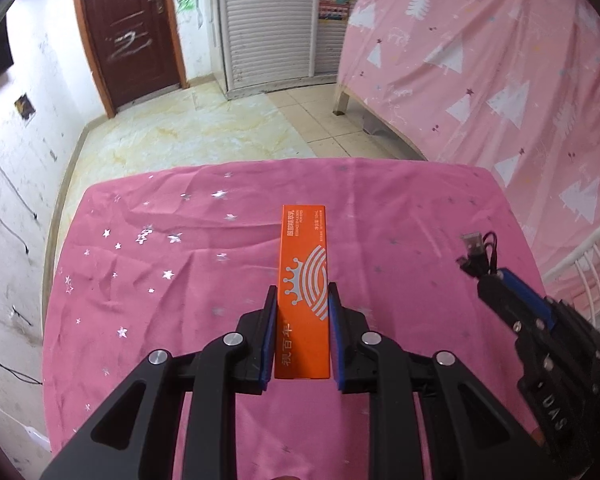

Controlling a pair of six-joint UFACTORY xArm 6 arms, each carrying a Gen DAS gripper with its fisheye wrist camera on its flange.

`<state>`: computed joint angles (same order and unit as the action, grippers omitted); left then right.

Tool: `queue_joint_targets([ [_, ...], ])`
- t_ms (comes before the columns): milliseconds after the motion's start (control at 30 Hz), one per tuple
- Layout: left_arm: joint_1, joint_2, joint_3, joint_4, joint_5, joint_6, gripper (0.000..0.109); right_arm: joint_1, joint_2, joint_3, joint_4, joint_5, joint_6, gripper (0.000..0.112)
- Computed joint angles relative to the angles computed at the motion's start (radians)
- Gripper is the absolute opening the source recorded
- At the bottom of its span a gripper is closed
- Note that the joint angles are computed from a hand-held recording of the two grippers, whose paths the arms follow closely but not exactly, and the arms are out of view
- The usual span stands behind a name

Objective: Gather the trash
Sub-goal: 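Carry the box and cable to the yellow bin and open both tools to drop them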

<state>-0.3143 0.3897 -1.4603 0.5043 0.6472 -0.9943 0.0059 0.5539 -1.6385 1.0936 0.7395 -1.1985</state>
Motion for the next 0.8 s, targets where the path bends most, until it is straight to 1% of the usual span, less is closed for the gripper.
queue_joint_targets([
  [233, -0.084, 0.06, -0.114, 0.046, 0.069, 0.006, 0.016, -0.071, -0.015, 0.016, 0.064, 0.002, -0.028, 0.02],
  [433, -0.147, 0.137, -0.231, 0.033, 0.11, 0.051, 0.016, -0.143, -0.009, 0.016, 0.101, -0.003, -0.031, 0.02],
  [600, -0.196, 0.235, -0.378, 0.007, 0.165, 0.107, 0.016, -0.195, 0.003, 0.015, 0.12, -0.012, -0.032, 0.02],
  [667, -0.215, 0.278, -0.444, -0.025, 0.18, 0.143, 0.016, -0.214, 0.011, 0.012, 0.124, -0.019, -0.03, 0.02],
  [800, -0.247, 0.347, -0.552, -0.088, 0.181, 0.207, 0.016, -0.259, 0.041, -0.015, 0.13, -0.037, -0.012, 0.02],
])
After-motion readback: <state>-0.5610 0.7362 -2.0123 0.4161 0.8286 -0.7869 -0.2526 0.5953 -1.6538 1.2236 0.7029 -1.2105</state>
